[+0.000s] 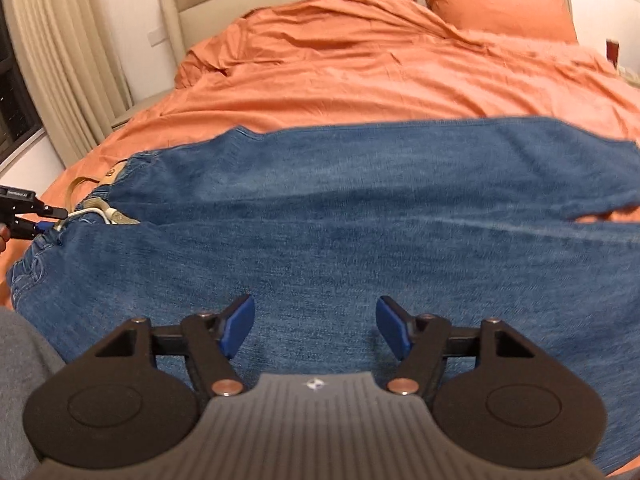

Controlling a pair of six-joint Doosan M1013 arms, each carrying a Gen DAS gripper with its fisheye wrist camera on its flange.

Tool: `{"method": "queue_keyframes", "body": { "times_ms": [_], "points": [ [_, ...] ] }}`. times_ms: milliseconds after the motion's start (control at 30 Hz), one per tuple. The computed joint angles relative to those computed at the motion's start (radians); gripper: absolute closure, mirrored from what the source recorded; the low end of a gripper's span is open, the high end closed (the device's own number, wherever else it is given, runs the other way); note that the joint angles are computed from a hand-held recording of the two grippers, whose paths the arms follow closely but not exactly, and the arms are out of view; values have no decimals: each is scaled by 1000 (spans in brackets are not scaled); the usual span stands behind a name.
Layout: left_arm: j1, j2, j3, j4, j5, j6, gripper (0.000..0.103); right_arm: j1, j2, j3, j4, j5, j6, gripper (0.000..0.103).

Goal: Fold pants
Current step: 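Grasp the jeans waistband with the left gripper while the right gripper grasps a leg hem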

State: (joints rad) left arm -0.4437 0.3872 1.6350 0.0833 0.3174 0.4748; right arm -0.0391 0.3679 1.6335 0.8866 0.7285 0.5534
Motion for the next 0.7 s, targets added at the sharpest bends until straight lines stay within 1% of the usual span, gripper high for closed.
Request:
{"method": "queue_keyframes", "body": {
  "times_ms": [67,133,167,200,233,300,333,367,433,467,500,567,667,700],
  "points": [
    [-1,20,-26,-12,41,35,65,4,9,-7,-13,6,35,38],
    [-4,37,-48,12,71,-7,63,7,9,-5,-27,2,53,38],
    [-11,41,-59,66,89,-57,65,10,10,-6,-41,-3,67,39],
    [-23,41,-69,146,114,-125,88,12,10,-7,-56,-7,81,39],
    [-36,38,-77,229,141,-192,92,14,8,-6,-72,-13,99,38],
    [-71,23,-89,422,208,-364,95,20,6,-8,-108,-29,147,38],
    [-92,15,-98,515,253,-426,95,21,6,-9,-124,-35,169,36],
    [-116,9,-111,598,313,-464,96,23,5,-8,-139,-42,189,34],
    [-148,4,-134,678,397,-476,96,22,3,-6,-144,-48,194,34],
    [-156,9,-145,687,440,-463,95,22,2,-4,-139,-52,187,34],
    [-156,26,-167,664,487,-418,95,23,-1,-1,-138,-57,181,34],
    [-150,58,-196,607,556,-352,95,26,-6,2,-152,-65,182,34],
    [-138,105,-224,547,606,-282,95,34,-16,-13,-273,-59,292,35],
    [-133,115,-230,528,618,-259,94,30,-20,-20,-285,-45,316,36]
  ]
}}
